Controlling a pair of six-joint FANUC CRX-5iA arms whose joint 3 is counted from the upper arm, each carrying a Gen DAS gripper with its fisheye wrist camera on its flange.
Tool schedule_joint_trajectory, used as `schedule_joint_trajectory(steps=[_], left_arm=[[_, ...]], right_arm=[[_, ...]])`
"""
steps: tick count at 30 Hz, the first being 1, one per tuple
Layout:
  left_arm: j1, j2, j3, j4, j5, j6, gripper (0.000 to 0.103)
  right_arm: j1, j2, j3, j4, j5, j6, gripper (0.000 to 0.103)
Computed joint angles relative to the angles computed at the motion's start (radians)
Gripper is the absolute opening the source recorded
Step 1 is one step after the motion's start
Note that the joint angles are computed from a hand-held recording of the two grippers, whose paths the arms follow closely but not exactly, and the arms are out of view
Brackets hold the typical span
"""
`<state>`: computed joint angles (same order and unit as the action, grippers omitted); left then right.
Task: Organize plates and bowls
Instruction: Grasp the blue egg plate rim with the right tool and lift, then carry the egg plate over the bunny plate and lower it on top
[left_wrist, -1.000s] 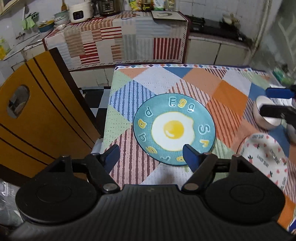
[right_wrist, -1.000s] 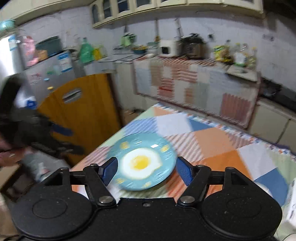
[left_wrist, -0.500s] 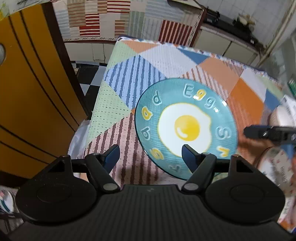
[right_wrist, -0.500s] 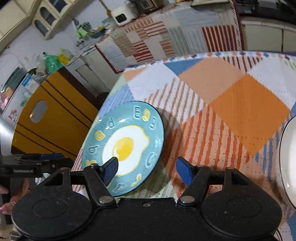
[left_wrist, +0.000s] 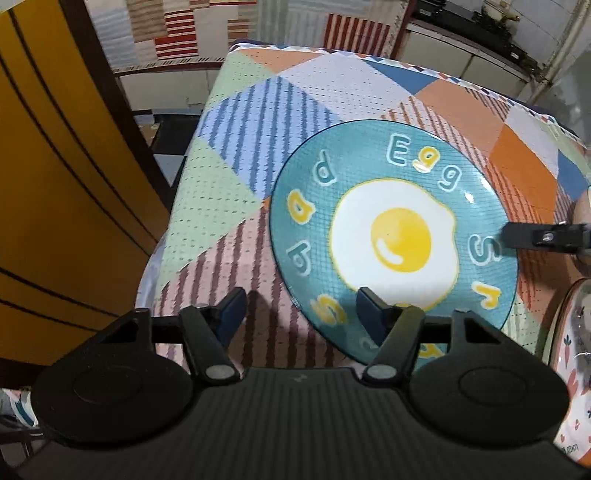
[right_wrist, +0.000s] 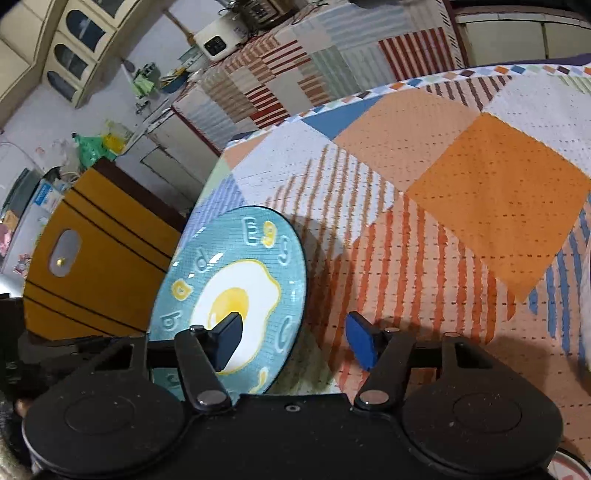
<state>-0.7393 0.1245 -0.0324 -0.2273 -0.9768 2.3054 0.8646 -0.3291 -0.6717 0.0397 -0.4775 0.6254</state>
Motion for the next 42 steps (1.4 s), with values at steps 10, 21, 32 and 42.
schedule_joint_trajectory(steps=[10, 21, 32, 42], left_arm=[[0.017, -0.018, -0.049, 0.036, 0.088, 0.027, 0.031], [0.007, -0.026, -0.055, 0.017, 0.093, 0.097, 0.028], [-0.126, -0.104, 0.017, -0.044, -0.038, 0.164, 0.028], [-0.257, -0.115, 0.109, -0.057, -0.077, 0.203, 0.028]], right_arm=[[-0.002, 0.046, 0.014, -0.111, 0.05, 0.147, 0.023], [0.068, 0.027, -0.087, 0.195, 0.105, -0.099, 0.018], [0.132, -0.158, -0.125, 0.282, -0.001, -0.061, 0.019], [0.403, -0.507, -0.239, 0.595, -0.322, -0.401, 0.02]])
